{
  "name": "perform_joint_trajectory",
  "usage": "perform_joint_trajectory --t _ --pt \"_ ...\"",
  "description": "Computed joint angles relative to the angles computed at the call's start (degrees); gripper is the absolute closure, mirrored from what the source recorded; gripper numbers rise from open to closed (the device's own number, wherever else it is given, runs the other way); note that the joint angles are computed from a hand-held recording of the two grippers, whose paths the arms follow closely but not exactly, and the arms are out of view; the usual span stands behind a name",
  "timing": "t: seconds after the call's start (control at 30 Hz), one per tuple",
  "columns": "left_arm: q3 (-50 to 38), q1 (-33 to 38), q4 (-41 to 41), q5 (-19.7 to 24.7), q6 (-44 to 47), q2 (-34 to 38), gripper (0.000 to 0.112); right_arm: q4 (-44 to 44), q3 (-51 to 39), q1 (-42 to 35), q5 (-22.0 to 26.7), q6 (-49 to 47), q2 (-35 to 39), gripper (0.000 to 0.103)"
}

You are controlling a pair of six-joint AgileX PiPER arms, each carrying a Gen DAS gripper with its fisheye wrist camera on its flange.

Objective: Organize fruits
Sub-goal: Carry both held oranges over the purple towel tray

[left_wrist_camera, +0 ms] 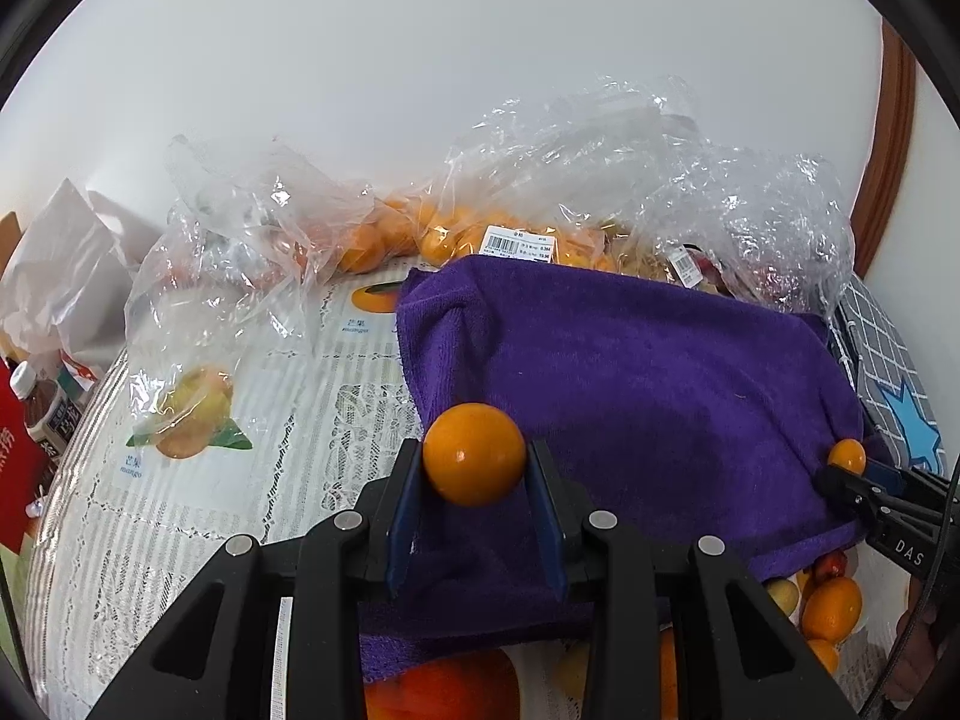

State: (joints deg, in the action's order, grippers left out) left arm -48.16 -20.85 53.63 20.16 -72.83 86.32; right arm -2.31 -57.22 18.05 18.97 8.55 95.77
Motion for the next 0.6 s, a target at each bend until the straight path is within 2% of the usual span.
perform_joint_trajectory --t 0.4,0.6 --pt "-0.08 -0.61 2.61 0.9 -0.14 0.38 0.08 2.13 0.17 -0.47 -0.18 -1.66 -0.13 0.062" --pt "-0.18 -0.25 1.67 0.57 1.37 0.36 0.079 2.49 -0.36 -0.89 0.44 -1.63 0.11 0.055"
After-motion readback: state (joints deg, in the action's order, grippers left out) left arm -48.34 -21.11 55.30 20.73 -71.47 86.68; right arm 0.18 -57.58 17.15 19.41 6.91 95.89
